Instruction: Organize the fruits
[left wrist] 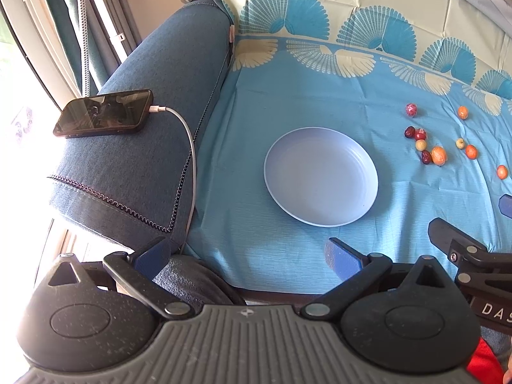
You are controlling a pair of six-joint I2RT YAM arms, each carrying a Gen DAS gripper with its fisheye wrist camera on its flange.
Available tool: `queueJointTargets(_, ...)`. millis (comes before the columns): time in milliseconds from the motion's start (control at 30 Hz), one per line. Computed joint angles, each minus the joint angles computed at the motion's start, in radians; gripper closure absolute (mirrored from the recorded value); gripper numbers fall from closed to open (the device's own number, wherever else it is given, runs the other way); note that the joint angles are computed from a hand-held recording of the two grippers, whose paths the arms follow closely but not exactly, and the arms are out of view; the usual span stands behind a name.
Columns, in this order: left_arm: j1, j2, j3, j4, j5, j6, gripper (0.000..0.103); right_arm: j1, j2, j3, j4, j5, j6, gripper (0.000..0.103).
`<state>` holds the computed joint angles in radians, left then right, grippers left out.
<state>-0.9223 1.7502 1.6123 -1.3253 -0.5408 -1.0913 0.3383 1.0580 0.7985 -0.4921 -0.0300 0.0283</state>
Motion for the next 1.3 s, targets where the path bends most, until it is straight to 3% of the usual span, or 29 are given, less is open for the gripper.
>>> queueJointTargets(633,-0.016,0.001,0.000,-0.004,-0.001,-0.009,0.000,-0.015,-0.004,-0.006,0.002,-0.020,-0.012,0.000)
queueJointTargets(800,-0.023,-0.003,0.004,-0.002,-0.006,-0.009,0.000,-0.046,-0.038,-0.040,0.051,-0.030,0.017,0.000)
queueJointTargets(1067,-0.009,0.103,0.131,0.035,0.025,0.068,0.000,-0.248,-0.037,-0.081,0.157,-0.047,-0.061,0.000)
queueJointTargets(1300,0.035,0.274,0.307,0.124,0.132,0.162,0.000,-0.455,0.107,-0.071,0.240,-0.099,-0.113,0.000)
